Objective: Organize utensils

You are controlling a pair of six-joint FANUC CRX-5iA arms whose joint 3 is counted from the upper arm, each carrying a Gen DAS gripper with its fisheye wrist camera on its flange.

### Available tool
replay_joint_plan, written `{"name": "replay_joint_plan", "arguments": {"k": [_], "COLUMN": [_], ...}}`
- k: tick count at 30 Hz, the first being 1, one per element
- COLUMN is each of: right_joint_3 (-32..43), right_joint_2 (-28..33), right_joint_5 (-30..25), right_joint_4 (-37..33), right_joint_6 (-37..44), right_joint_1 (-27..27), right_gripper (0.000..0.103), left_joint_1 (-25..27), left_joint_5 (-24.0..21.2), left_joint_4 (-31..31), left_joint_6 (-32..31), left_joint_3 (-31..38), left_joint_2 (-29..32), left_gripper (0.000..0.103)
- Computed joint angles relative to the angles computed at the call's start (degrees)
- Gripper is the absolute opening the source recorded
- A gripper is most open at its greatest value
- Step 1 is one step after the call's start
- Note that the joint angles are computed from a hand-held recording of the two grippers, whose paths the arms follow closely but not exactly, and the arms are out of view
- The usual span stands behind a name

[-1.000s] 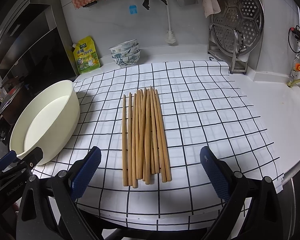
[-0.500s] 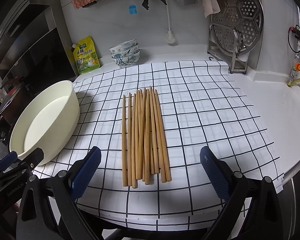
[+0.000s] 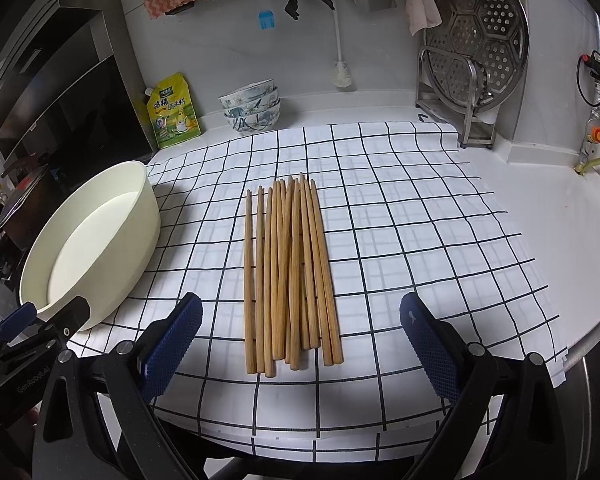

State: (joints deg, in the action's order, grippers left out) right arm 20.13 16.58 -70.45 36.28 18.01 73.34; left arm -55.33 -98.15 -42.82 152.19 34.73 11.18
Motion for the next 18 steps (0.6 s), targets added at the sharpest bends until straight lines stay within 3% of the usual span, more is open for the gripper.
{"name": "replay_joint_plan", "arguments": {"k": [18], "right_joint_3": [0.14], "right_joint_2": [0.19], "right_joint_5": [0.26], "right_joint_4": [-0.29], "right_joint_6": [0.27], "right_joint_1": [-0.29], "right_gripper": [0.095], "left_joint_1": [0.16], "left_joint_5": [0.09], "left_joint_4": [0.28], "left_joint_6": [-0.21], "left_joint_3": [0.26], "left_joint_2": [0.34], "left_gripper": [0.097]}}
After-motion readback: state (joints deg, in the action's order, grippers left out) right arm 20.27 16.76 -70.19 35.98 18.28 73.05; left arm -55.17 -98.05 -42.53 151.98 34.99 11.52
